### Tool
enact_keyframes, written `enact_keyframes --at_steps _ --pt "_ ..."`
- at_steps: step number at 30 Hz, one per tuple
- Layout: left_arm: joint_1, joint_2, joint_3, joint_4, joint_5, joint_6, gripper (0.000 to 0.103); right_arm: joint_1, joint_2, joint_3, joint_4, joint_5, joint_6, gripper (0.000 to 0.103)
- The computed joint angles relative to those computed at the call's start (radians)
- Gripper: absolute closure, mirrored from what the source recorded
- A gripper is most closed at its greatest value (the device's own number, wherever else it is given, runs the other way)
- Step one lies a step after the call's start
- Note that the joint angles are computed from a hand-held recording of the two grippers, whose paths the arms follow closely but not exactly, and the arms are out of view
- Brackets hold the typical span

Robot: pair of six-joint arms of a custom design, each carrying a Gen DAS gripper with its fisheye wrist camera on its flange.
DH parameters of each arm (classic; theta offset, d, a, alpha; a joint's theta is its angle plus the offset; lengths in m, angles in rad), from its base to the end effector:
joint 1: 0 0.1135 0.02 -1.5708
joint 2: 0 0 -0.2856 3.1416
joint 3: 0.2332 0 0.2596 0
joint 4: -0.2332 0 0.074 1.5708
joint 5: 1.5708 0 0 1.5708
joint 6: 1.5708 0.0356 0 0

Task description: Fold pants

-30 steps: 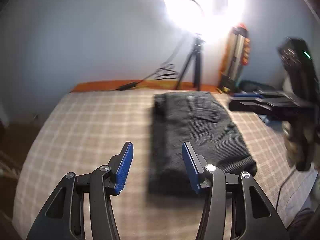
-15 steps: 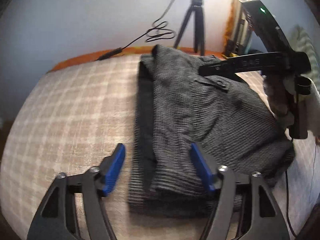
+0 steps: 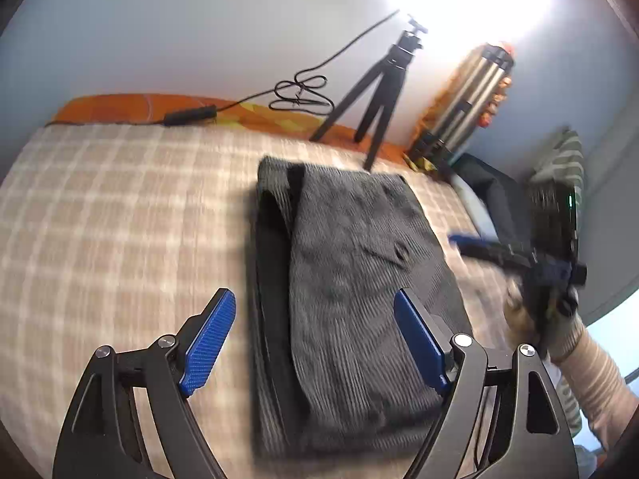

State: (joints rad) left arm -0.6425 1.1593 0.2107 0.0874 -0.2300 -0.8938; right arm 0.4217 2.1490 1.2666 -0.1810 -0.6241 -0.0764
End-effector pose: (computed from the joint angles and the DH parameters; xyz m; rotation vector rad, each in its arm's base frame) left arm 0.1430 -0.0969 0.1225 -0.4102 2.4124 -0.4262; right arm 0.3864 0.1962 0.1058 -0.8507 2.4635 0.9410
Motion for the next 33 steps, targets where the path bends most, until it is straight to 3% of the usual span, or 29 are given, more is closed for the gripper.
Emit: enact_keyframes --at_steps 2,5,11,15,17,19,22,24,25,26,28,33 --pt "0.115 0.091 -0.011 0.119 0.137 0.048 0.021 -0.037 0.051 0.023 -0.041 -0.062 0.022 0.009" --pt "0.221 0.283 -0.016 0.309 0.261 0.057 0.021 -0.071 0.109 0.041 -0.036 -0.151 0.069 0.009" --pt "0.306 0.495 -0.056 0.607 0.332 0.049 0.021 -0.077 0.174 0.096 -0.024 -0.259 0.105 0.015" --pt "0.36 0.549 -0.069 0.709 0.382 0.066 0.021 -0.039 0.202 0.129 -0.023 -0.272 0.09 0.024" --pt "0.363 0.557 -0.056 0.702 0.378 0.079 0.023 -0.02 0.209 0.131 0.012 -0.266 0.115 0.026" --pt "0.341 0.535 -0.025 0.628 0.345 0.097 0.024 -0.017 0.212 0.134 0.016 -0.264 0.122 0.033" --pt "0.289 0.54 0.039 0.524 0.299 0.125 0.048 -0.014 0.23 0.138 0.058 -0.264 0.184 0.055" --pt "0.273 0.535 0.057 0.489 0.27 0.13 0.052 -0.017 0.237 0.132 0.084 -0.267 0.218 0.066" --pt "0.272 0.525 0.056 0.48 0.266 0.132 0.06 -0.025 0.231 0.119 0.088 -0.267 0.223 0.071" --pt "0.271 0.499 0.041 0.48 0.257 0.121 0.069 -0.03 0.228 0.113 0.092 -0.275 0.228 0.074" --pt "0.265 0.473 0.024 0.486 0.238 0.102 0.076 -0.03 0.199 0.082 0.105 -0.25 0.215 0.077" --pt "0.196 0.403 0.038 0.388 0.147 0.095 0.08 -0.001 0.084 -0.009 0.148 -0.163 0.177 0.084"
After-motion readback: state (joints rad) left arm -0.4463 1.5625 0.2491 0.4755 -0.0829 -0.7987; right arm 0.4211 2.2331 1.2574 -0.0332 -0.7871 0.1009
